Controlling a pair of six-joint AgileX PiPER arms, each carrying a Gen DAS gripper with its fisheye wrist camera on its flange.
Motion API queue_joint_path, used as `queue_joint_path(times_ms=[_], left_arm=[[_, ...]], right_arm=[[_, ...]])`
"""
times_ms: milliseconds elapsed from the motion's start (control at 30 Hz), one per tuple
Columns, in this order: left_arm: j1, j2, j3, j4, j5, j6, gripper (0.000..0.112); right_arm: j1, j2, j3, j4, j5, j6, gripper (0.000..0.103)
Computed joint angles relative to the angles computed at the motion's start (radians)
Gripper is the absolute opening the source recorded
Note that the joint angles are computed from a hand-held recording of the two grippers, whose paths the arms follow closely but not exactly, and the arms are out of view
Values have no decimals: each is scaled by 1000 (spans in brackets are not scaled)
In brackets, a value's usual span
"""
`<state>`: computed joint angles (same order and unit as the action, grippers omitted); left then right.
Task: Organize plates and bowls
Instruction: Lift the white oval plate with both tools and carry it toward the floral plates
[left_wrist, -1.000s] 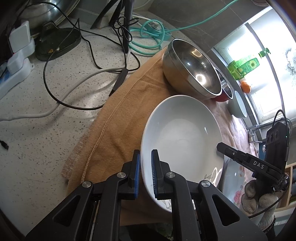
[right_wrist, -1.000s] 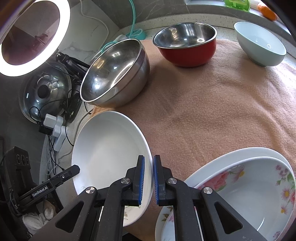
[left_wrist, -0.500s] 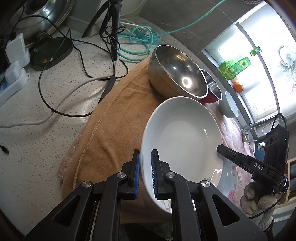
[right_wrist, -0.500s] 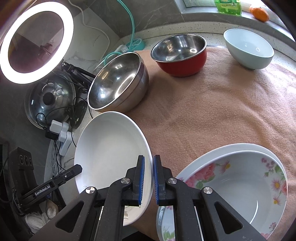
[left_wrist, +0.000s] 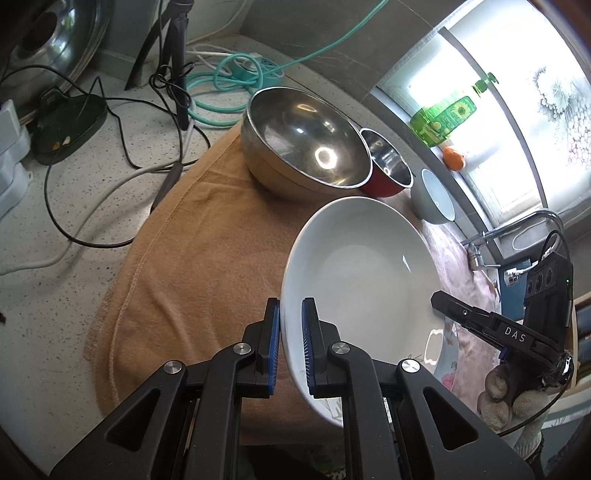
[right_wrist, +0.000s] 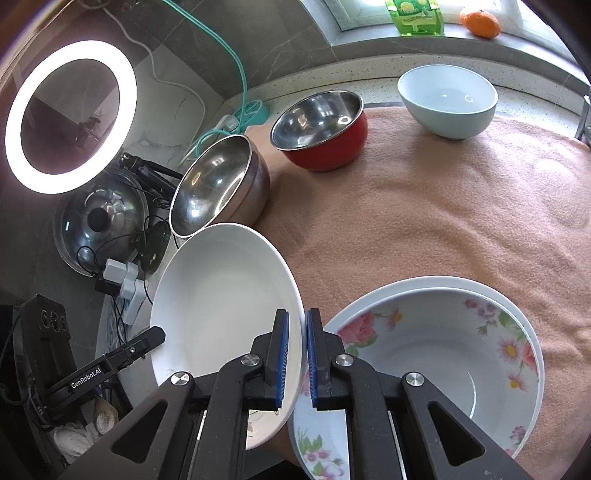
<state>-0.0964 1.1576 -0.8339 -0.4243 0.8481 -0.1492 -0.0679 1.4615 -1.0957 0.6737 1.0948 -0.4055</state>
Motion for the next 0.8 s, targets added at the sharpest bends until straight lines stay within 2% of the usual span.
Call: queue_joint_path(times_ms=[800], left_arm=[[-279,146,-119,20,-68,-94,10]], right_arm=[[-359,-54,56,-2,118,-146,9]])
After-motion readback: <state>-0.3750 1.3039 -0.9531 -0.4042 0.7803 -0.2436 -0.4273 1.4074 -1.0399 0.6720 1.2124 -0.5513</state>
